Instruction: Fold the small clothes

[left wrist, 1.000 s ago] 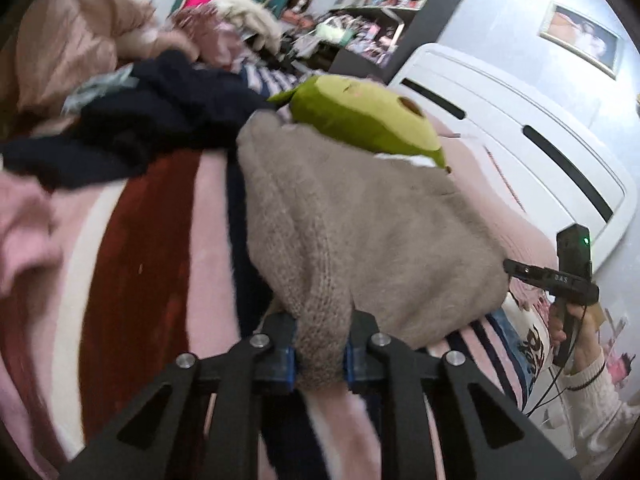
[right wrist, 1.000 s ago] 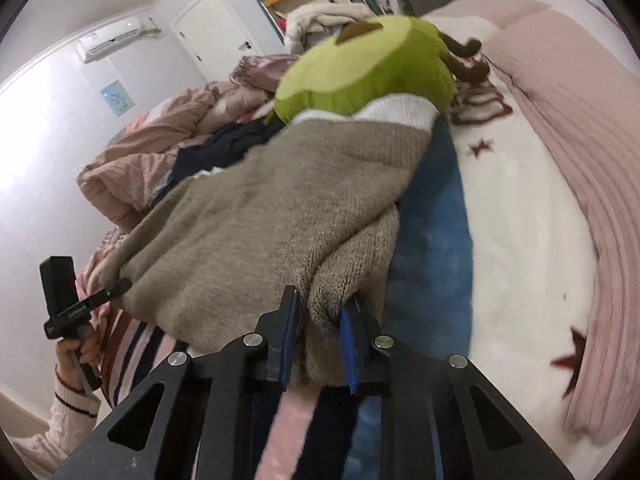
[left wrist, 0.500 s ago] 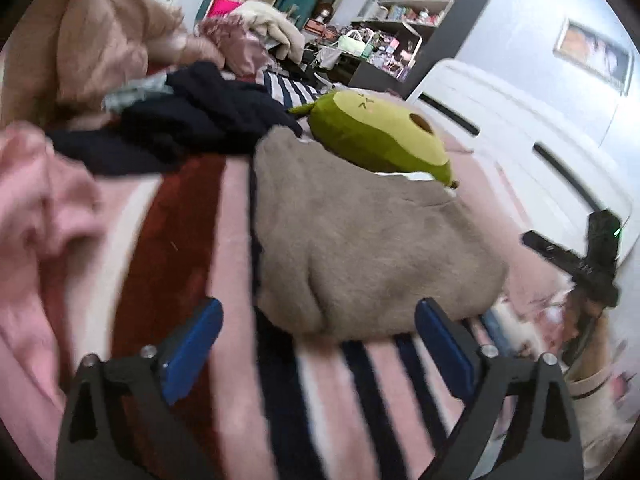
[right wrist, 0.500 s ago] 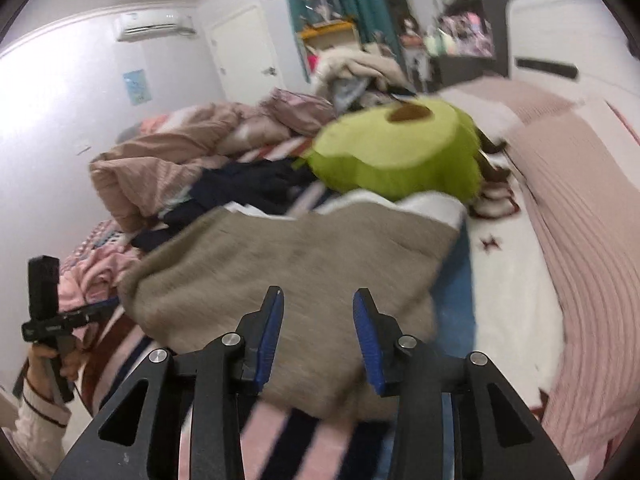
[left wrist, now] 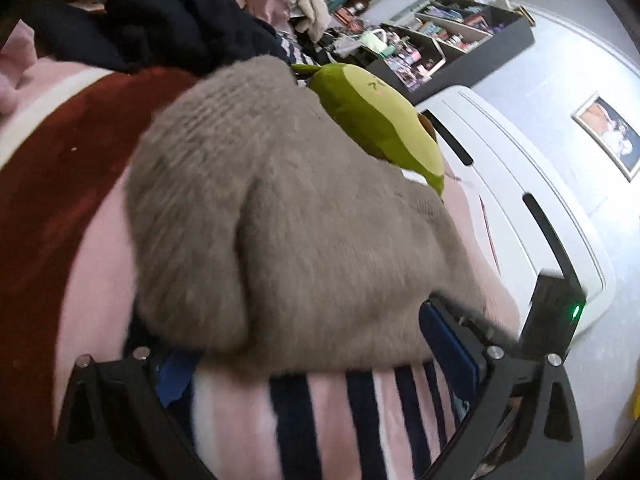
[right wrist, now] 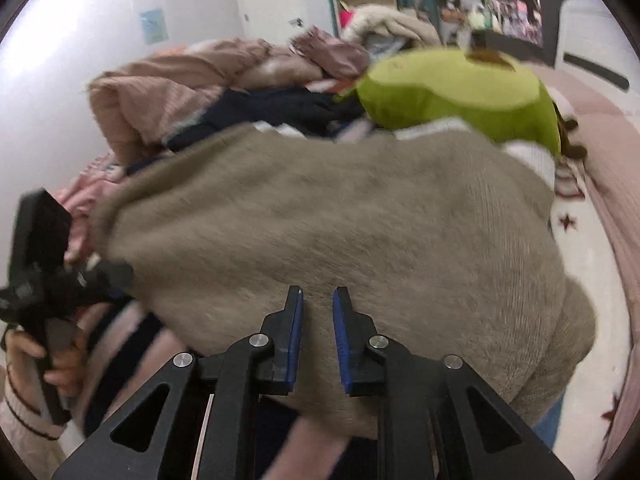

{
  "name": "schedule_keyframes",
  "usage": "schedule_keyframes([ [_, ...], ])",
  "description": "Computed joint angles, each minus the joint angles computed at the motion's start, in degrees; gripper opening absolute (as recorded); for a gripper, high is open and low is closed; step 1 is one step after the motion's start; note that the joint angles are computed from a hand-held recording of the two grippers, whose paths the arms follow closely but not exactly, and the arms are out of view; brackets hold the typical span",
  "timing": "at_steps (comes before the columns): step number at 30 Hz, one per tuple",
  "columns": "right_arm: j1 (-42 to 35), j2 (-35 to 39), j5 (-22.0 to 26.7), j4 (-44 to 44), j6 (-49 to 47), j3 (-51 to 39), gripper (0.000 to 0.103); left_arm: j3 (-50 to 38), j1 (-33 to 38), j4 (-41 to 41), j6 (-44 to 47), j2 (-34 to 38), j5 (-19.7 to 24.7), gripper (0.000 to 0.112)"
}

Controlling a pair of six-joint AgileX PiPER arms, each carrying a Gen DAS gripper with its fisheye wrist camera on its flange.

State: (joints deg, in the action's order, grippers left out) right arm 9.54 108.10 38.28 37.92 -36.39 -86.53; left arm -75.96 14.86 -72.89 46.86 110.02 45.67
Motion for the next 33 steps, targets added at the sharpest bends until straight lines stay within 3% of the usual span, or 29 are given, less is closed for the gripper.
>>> schedule_keyframes([
  [3,-0.07,-0.23,-1.67,1.90,-3.10,2.18,0.008,-3.84,-2.04,-0.29,-4.01,2.48,-3.86,0.099],
  [4,0.14,-0.49,-2.16,1.58,-3.43,2.60,0.008,-4.73,-2.94,-0.50,-4.74,2.96,-6.17,0.092],
  [5,0.31,-0.71,-2.44,1.18,-3.58,2.91,0.008,-5.63,-3.91,0.64,-6.30,3.22,-8.83,0.076],
  [6,-0.08,-0.72,-2.26,1.82,-4.50,3.12,0.008,-6.41,-4.88,3.38,-9.28,3.18,-11.33,0.067],
  [8,-0.58,-0.74,-1.80,3.24,-5.64,3.38,0.008,-7.86,-5.83,5.54,-11.71,3.06,-13.45,0.041],
  [10,-1.09,-0.72,-1.24,4.93,-6.70,3.59,0.008,-8.32,-6.52,5.55,-9.68,1.38,-15.12,0.032],
  [13,-1.51,-0.70,-0.89,6.25,-7.68,3.84,0.008,-12.34,-10.16,14.64,-12.61,-0.29,-17.07,0.030],
  [18,-6.83,-2.71,4.48,16.68,-14.61,5.15,0.012,-24.59,-15.90,27.10,-19.77,1.93,-12.66,0.029],
  [21,-12.77,-6.63,5.02,22.68,-18.69,8.02,0.028,-35.60,-20.05,36.47,-24.45,6.21,-7.26,0.029],
  [28,-25.95,-9.82,8.81,26.28,-20.99,7.49,0.028,-58.92,-28.96,46.76,-29.95,18.86,5.33,0.029],
  [30,-28.75,-9.64,10.20,27.28,-21.37,7.55,0.028,-61.94,-29.61,44.27,-27.52,21.45,8.56,0.036],
  [32,-30.44,-8.47,12.14,27.83,-21.26,7.03,0.028,-69.21,-30.02,39.18,-24.21,26.41,14.78,0.062],
  [33,-30.52,-8.51,12.31,27.54,-21.04,7.32,0.028,-70.94,-30.18,37.87,-23.32,27.88,17.14,0.064],
])
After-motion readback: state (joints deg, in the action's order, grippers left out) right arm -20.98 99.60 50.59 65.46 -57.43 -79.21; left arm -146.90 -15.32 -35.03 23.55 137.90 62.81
